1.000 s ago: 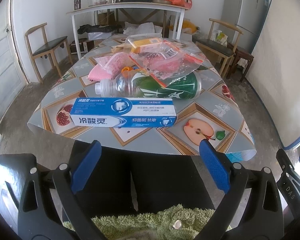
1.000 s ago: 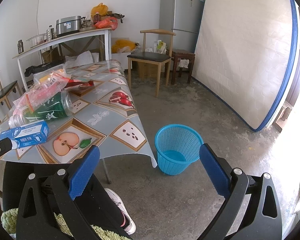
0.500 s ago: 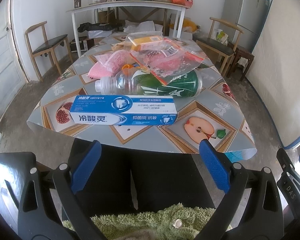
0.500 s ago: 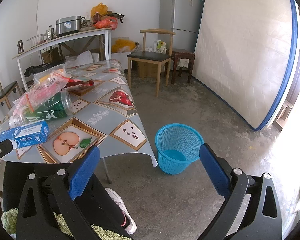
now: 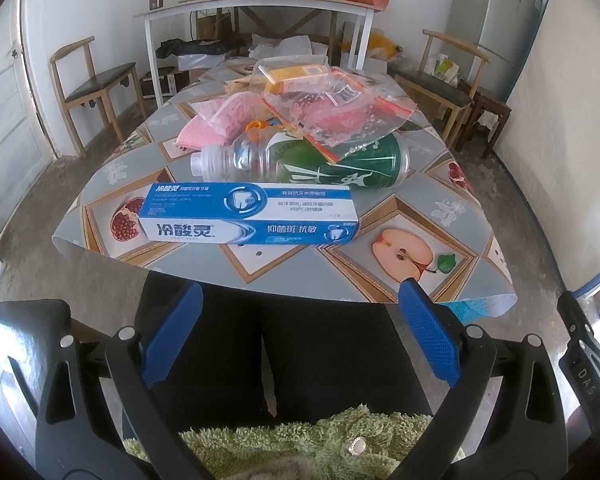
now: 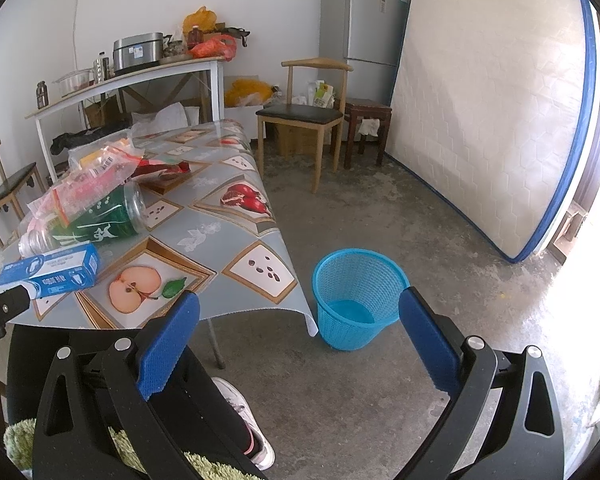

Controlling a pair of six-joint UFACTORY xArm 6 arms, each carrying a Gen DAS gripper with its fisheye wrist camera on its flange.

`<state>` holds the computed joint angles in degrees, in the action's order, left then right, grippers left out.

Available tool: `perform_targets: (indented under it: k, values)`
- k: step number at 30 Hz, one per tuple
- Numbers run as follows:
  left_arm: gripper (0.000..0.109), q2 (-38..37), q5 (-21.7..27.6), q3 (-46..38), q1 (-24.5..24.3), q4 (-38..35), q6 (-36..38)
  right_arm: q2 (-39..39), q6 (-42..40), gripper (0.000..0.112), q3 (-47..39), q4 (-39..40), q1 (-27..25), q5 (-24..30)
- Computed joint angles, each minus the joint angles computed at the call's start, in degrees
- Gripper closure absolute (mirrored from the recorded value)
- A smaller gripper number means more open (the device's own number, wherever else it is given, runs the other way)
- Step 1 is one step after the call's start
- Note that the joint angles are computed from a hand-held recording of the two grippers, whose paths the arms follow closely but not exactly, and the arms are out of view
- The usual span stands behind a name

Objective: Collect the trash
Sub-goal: 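Grasp the clear plastic bag with the right tool while the left tool approaches the toothpaste box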

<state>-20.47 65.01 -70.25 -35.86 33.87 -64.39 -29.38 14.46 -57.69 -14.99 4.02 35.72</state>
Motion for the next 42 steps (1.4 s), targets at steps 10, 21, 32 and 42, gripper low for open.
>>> perform_targets:
  k: [10, 21, 32, 42]
  values:
    - [0.014, -1.2, 0.2, 0.6, 4.9, 1.4, -0.4, 12.2, -18.3, 0.015, -16.5, 17.9, -0.2, 6.3]
    - [0.014, -8.6, -8.9, 9.9, 14.3, -2.6, 3.3, 26.2, -25.3, 0.015, -35.8, 28.2, 2.0, 19.5]
    - [0.014, -13.2, -27.9, 18.5, 23.7, -7.8, 7.0, 40.4, -27.4, 0.016, -51.8, 46.3, 3.2, 24.1]
    - [0.014, -11.3, -36.6, 20.8, 26.2, -17.6, 15.5, 60.8, -20.2, 0.033, -76.7, 52.8, 3.5, 34.7]
